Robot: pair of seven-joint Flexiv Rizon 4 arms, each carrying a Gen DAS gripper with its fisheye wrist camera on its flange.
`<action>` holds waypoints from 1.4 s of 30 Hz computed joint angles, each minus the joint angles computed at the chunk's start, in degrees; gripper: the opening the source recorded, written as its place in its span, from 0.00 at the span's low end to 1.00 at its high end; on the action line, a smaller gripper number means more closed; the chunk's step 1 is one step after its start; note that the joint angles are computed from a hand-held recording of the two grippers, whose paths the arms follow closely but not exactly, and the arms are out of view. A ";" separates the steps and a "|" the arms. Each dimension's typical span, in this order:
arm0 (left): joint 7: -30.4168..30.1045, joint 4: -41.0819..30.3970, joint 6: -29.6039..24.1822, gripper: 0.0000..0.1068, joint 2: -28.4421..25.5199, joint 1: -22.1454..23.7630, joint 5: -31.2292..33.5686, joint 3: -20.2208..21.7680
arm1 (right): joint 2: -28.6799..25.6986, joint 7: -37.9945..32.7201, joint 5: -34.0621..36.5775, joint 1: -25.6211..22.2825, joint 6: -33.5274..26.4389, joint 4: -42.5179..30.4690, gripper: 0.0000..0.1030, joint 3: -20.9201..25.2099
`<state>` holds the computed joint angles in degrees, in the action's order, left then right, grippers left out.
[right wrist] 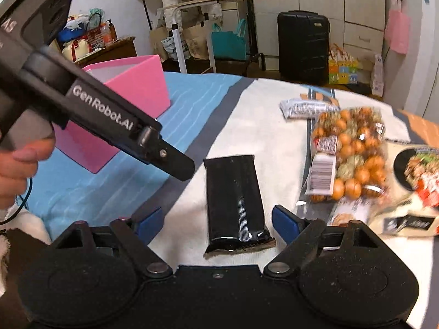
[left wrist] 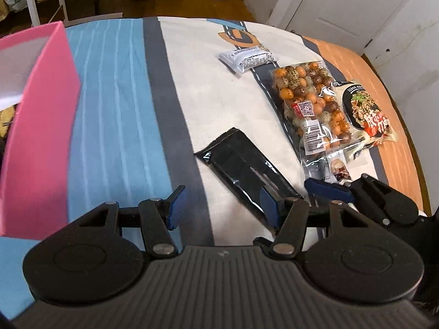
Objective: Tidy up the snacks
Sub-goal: 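Move the left tool to the black-wrapped bar and grasp it, then carry the black bar with the left tool into the pink box and release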
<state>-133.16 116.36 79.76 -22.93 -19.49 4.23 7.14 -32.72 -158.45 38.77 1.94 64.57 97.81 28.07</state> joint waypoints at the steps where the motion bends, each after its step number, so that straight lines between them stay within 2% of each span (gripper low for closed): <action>1: -0.23 -0.07 0.92 0.53 -0.84 0.17 -0.27 -0.35 | -0.30 -0.68 0.03 0.60 2.08 0.44 0.81 -0.22; 4: 1.72 0.89 5.05 0.53 -2.79 2.74 -3.35 -3.77 | -1.35 -1.93 -0.67 1.29 6.93 2.02 0.79 0.27; 7: 4.80 3.63 15.47 0.54 -5.71 8.25 -7.74 -11.22 | -3.41 -4.48 -0.65 -0.81 10.48 2.27 0.79 3.32; 8: 4.83 3.87 18.08 0.54 -6.91 9.03 -8.65 -12.55 | -4.06 -5.44 -0.48 -1.76 11.59 2.26 0.79 4.68; 9: 4.94 3.43 18.53 0.54 -7.76 8.20 -9.63 -12.09 | -4.33 -5.04 -0.64 -2.07 12.37 2.28 0.79 5.33; 10: 5.31 3.00 18.81 0.54 -8.46 7.52 -10.47 -11.75 | -4.52 -4.64 -0.51 -2.40 13.78 2.54 0.72 6.07; 11: 5.69 2.40 18.85 0.54 -9.01 5.95 -11.33 -10.45 | -4.39 -3.84 -0.59 -2.65 15.01 3.08 0.58 6.64; 13: 6.71 1.55 18.59 0.53 -9.43 2.07 -12.80 -6.93 | -3.59 0.07 -1.65 -2.23 15.33 4.04 0.57 6.32; 15: 8.62 1.61 18.55 0.53 -9.27 2.20 -13.66 -7.65 | -2.92 2.92 -2.61 -1.85 16.66 5.35 0.53 6.33; 20: 12.88 3.52 16.83 0.50 -6.95 3.48 -15.16 -9.83 | -0.62 8.77 -5.89 -0.61 19.59 9.01 0.51 6.11; 24: 13.97 4.83 14.22 0.50 -4.46 1.71 -16.23 -8.59 | 1.69 15.55 -8.55 -0.98 16.40 10.40 0.51 5.99; 29: 14.17 5.18 9.22 0.50 -1.03 -0.53 -15.62 -6.69 | 5.28 20.25 -10.92 -0.50 14.37 12.44 0.51 5.24; 34: 14.20 7.15 7.35 0.50 3.06 0.22 -14.70 -8.07 | 9.85 20.13 -9.63 -0.96 11.74 14.30 0.51 5.23; 39: 13.90 9.34 4.91 0.50 7.49 0.99 -14.50 -9.30 | 15.03 19.22 -7.83 1.57 8.02 15.84 0.51 2.31; 42: 14.79 11.51 3.09 0.50 10.94 2.63 -16.74 -11.38 | 17.77 18.13 -7.03 3.45 6.23 16.57 0.51 0.67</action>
